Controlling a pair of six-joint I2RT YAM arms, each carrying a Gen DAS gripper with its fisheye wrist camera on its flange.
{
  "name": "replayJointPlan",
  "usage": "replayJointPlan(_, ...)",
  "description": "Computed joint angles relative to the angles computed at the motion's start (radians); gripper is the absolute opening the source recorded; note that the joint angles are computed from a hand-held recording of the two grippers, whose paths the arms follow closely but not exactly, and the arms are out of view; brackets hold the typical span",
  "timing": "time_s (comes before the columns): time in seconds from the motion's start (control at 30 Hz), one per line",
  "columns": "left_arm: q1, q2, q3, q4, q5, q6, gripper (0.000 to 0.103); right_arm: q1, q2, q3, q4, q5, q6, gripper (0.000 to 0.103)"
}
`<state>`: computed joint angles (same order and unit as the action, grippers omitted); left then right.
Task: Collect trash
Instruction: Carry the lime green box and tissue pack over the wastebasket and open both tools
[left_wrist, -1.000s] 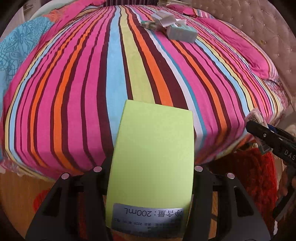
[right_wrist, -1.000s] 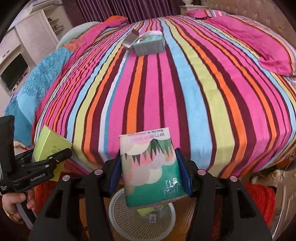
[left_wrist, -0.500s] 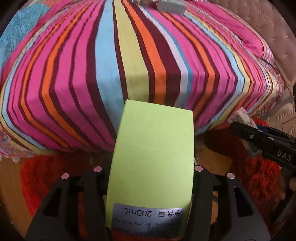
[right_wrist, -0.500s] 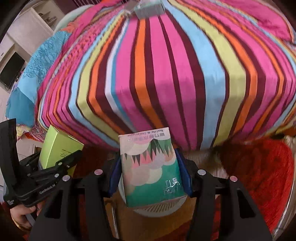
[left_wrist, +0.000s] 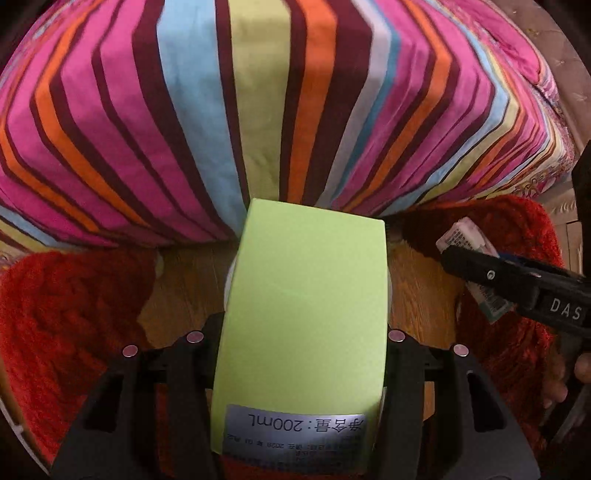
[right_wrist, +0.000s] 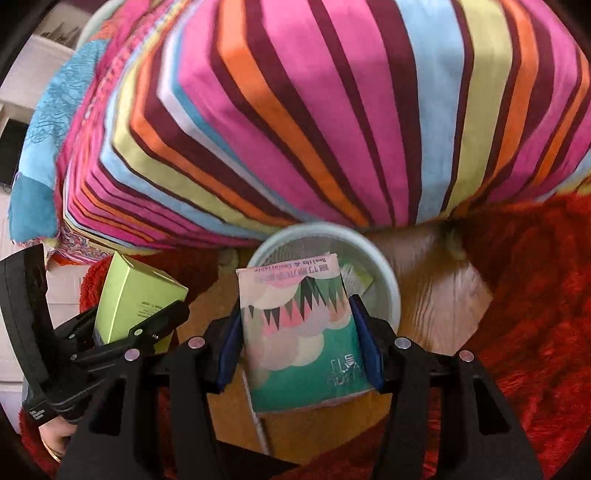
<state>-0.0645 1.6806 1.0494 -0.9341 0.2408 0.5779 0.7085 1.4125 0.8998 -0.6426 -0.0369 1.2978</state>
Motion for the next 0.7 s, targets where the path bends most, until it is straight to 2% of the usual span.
replayJointPlan(0.27, -0.037, 0.086, -0.004, 0.008, -0.061, -0.023, 0.051, -0.041, 0.06, -0.099, 0.158, -0.152, 0.056, 0.051)
replayJointPlan(0.5, -0.106, 0.159, -0.011, 0.047, -0.124, -0.06, 0.051, -0.071, 0.145, -0.107, 0.23, -0.231, 0.053, 0.051)
replayJointPlan(0.7, -0.121, 0.187, -0.012, 0.052, -0.149, -0.065, 0.051, -0.068, 0.194, -0.078, 0.23, -0.252, 0.042, 0.051)
